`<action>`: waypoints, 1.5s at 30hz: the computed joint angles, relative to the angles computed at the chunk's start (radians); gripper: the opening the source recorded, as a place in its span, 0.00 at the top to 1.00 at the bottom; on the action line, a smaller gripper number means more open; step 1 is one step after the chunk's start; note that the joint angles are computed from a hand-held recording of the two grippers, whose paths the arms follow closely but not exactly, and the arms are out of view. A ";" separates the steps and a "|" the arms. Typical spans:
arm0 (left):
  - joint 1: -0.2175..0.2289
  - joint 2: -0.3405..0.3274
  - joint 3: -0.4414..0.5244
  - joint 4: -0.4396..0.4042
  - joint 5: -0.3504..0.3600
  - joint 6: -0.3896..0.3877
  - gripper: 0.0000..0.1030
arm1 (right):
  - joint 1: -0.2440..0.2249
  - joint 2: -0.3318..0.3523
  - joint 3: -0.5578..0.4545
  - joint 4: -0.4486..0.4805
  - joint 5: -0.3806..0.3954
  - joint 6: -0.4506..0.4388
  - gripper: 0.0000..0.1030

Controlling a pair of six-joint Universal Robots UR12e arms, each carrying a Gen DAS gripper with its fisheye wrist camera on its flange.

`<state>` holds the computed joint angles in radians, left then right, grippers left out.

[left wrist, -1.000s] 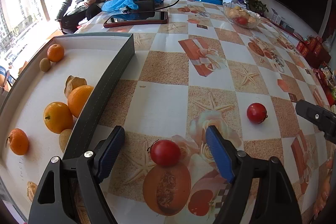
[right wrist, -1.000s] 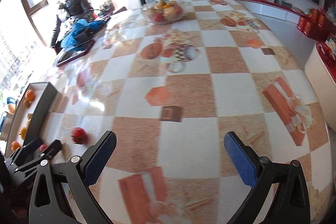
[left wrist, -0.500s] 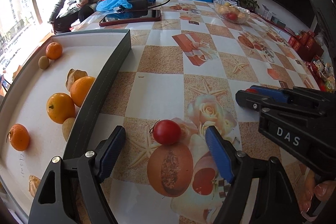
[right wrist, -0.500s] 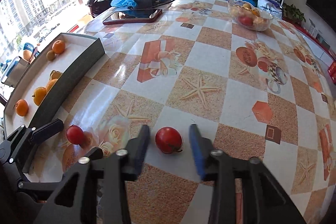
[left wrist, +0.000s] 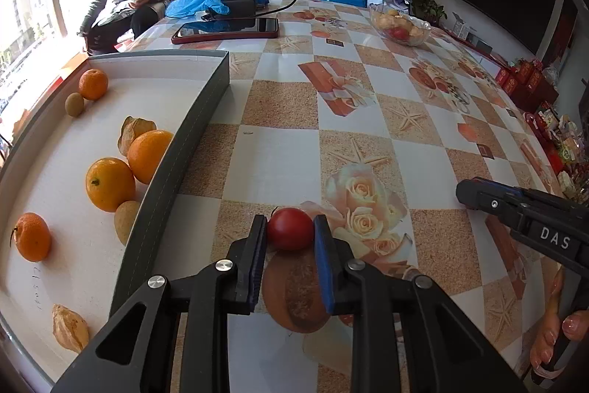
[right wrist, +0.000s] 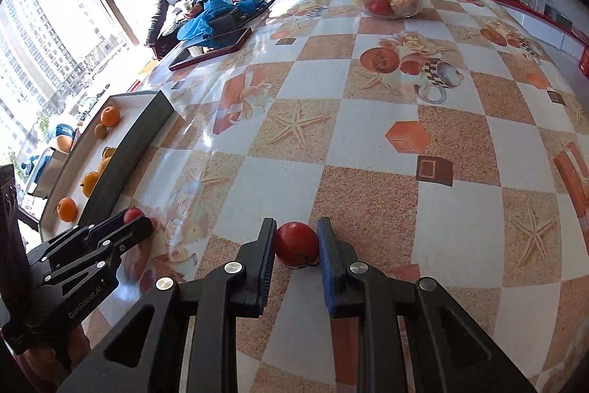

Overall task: Organize fruits
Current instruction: 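Carry the tomato over the tray with left while right carries its tomato, then open the left gripper to drop the tomato in the tray while right drops its tomato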

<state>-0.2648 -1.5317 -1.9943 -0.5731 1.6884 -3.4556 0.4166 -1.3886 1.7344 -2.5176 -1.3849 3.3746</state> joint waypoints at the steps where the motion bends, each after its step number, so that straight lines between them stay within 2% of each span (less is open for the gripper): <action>1: -0.001 0.001 0.001 -0.005 -0.009 -0.004 0.73 | 0.000 -0.002 0.001 0.003 0.001 -0.002 0.77; 7: -0.019 0.011 0.011 -0.040 -0.005 0.008 0.73 | 0.000 -0.019 0.011 0.024 -0.004 -0.015 0.77; 10: -0.012 0.030 0.010 -0.027 -0.020 0.010 0.73 | 0.001 -0.025 0.012 0.031 -0.002 -0.017 0.77; 14: -0.001 0.058 0.011 -0.024 0.003 0.018 0.73 | 0.011 -0.027 -0.003 0.048 -0.006 -0.035 0.77; 18: 0.026 0.090 0.006 -0.029 0.030 0.019 0.73 | 0.021 -0.019 -0.031 0.065 0.020 -0.040 0.77; 24: 0.094 0.138 -0.011 -0.057 0.083 -0.005 0.73 | 0.051 0.014 -0.102 0.098 0.075 -0.060 0.77; 28: 0.136 0.164 -0.031 -0.081 0.093 -0.019 0.73 | 0.079 0.046 -0.159 0.110 0.104 -0.085 0.77; 37: 0.183 0.173 -0.050 -0.098 0.096 -0.035 0.73 | 0.146 0.132 -0.299 0.183 0.139 -0.167 0.77; 45: 0.206 0.168 -0.051 -0.119 0.110 -0.040 0.73 | 0.173 0.192 -0.388 0.238 0.177 -0.176 0.77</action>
<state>-0.0591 -1.3639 -2.0455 -0.6926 1.7989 -3.4952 0.5900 -1.1965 1.3464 -2.2798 -1.2078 3.1986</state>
